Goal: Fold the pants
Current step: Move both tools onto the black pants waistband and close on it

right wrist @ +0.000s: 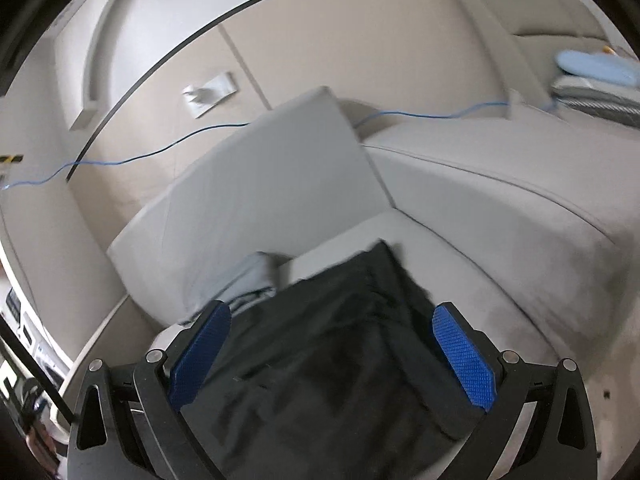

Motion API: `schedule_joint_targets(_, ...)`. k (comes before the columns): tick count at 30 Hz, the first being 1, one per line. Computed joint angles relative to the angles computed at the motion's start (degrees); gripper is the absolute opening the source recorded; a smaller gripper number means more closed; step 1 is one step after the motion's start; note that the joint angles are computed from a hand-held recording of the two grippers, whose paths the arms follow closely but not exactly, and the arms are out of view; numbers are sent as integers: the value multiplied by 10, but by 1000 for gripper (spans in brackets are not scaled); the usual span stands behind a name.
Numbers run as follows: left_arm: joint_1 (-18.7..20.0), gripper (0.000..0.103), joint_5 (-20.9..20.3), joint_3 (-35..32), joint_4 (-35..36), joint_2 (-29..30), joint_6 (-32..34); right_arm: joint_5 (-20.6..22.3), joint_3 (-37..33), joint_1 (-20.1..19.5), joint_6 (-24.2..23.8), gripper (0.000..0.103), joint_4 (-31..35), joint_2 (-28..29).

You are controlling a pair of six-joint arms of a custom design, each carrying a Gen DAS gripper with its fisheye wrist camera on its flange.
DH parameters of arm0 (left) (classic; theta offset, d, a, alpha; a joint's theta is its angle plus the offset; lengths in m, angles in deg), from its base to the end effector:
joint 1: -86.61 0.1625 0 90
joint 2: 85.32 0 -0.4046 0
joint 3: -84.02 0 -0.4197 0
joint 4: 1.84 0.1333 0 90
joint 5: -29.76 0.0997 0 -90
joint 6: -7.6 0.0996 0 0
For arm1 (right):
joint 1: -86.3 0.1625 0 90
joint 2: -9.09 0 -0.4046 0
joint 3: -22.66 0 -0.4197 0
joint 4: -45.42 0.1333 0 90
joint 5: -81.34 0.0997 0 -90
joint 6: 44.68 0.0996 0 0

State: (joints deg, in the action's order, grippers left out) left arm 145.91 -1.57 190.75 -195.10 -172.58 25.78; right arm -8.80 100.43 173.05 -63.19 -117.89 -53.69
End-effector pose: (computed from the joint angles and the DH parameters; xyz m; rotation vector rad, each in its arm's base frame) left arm -0.0559 -0.5219 0.5203 -0.0779 1.9284 -1.6424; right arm 0.0916 -0.7340 0.4463 0.3424 -2.5693 1.4196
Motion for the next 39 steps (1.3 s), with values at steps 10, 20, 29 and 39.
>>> schedule_joint_targets(10,42,101,-14,119,10,-70,-92,19,140,-69,23,103,-153,-54)
schedule_joint_targets(20,124,101,-183,178,119,-114,-280,113,174,-125,76,103,-65,-62)
schedule_joint_targets(29,194,100,-345,183,97,-73,-352,188,160,-151,103,87,-6,-42)
schedule_joint_targets(39,198,99,-355,120,114,-10,-366,219,147,-156,125,83,13,-31)
